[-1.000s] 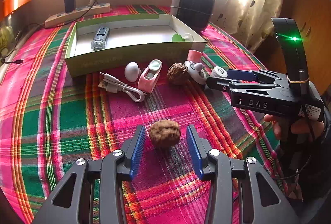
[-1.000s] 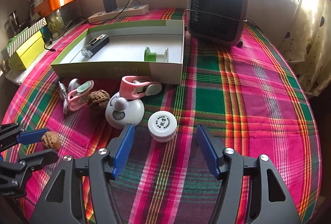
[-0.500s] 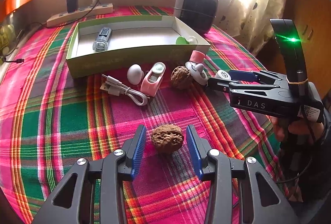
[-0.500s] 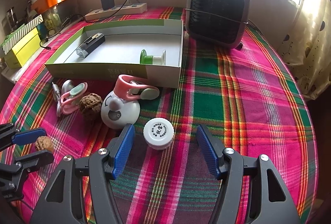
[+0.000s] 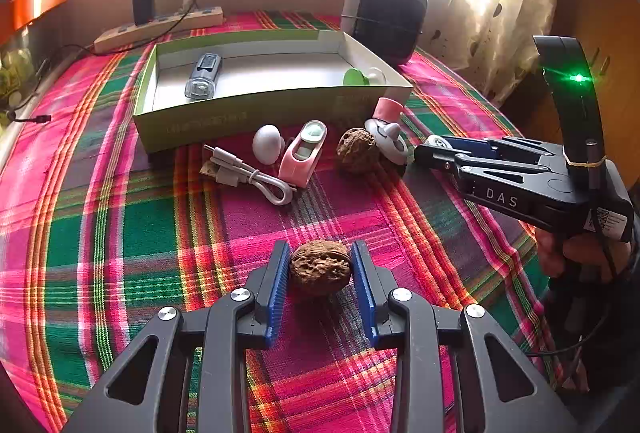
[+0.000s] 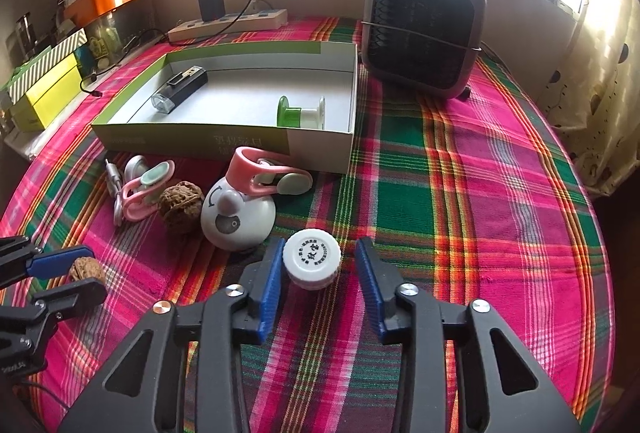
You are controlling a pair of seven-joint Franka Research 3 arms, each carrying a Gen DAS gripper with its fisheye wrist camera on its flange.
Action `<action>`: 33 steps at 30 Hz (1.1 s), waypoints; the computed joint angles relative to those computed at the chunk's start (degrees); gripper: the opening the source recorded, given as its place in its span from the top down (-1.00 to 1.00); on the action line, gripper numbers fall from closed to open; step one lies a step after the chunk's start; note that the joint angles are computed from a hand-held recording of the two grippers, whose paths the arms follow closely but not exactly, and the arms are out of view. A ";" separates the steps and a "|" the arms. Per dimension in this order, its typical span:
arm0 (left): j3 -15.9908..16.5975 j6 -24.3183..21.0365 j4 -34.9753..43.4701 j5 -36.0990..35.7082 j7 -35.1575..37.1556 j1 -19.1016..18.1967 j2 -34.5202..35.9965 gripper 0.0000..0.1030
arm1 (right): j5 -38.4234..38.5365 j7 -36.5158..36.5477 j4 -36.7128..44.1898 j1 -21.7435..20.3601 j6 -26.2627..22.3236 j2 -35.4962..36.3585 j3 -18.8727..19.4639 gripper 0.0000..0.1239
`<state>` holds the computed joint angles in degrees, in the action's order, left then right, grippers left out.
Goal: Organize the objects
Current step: 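Grasp the walnut with the left tool while the right tool grasps the white jar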
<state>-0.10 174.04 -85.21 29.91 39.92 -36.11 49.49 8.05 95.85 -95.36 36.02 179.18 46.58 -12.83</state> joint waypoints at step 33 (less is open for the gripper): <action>0.81 -0.68 0.43 0.91 -0.54 -0.51 -0.56 0.44 | 1.36 -1.84 -0.99 -1.06 1.65 -0.84 1.51 0.54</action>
